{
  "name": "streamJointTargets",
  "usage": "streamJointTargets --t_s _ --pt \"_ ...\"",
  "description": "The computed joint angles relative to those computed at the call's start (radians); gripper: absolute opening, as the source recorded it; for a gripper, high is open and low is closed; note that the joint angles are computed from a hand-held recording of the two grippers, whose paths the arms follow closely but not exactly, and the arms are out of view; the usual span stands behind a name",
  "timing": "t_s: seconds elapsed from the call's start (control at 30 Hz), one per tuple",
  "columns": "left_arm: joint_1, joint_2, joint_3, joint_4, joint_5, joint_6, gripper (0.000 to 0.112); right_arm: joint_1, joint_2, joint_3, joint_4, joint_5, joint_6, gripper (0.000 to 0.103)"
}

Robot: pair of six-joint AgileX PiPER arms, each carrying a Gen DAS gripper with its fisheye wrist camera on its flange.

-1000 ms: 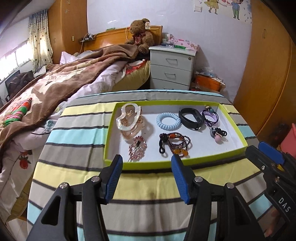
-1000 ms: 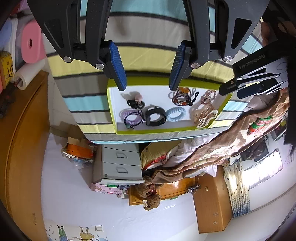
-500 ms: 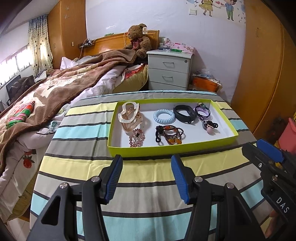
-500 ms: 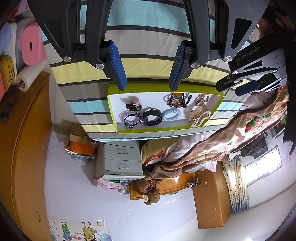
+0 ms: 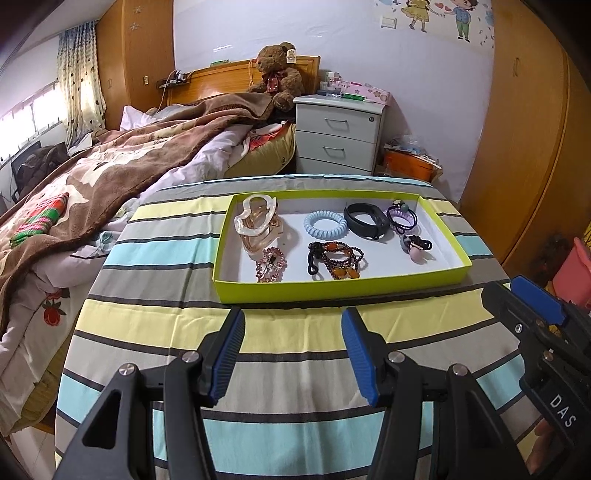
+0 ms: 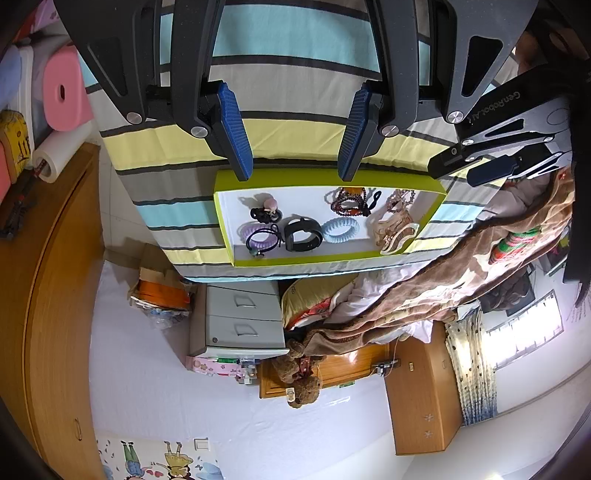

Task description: Organize jewelry

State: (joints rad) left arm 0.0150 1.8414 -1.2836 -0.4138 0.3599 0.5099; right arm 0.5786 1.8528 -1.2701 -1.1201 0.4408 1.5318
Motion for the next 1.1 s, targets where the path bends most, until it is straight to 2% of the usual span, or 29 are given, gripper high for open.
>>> streamJointTargets --t_s 1.1 --pt "0.006 0.000 0.001 0.006 0.002 -0.015 0.057 -0.008 -0.003 0.010 -0.009 -0.006 0.010 0.049"
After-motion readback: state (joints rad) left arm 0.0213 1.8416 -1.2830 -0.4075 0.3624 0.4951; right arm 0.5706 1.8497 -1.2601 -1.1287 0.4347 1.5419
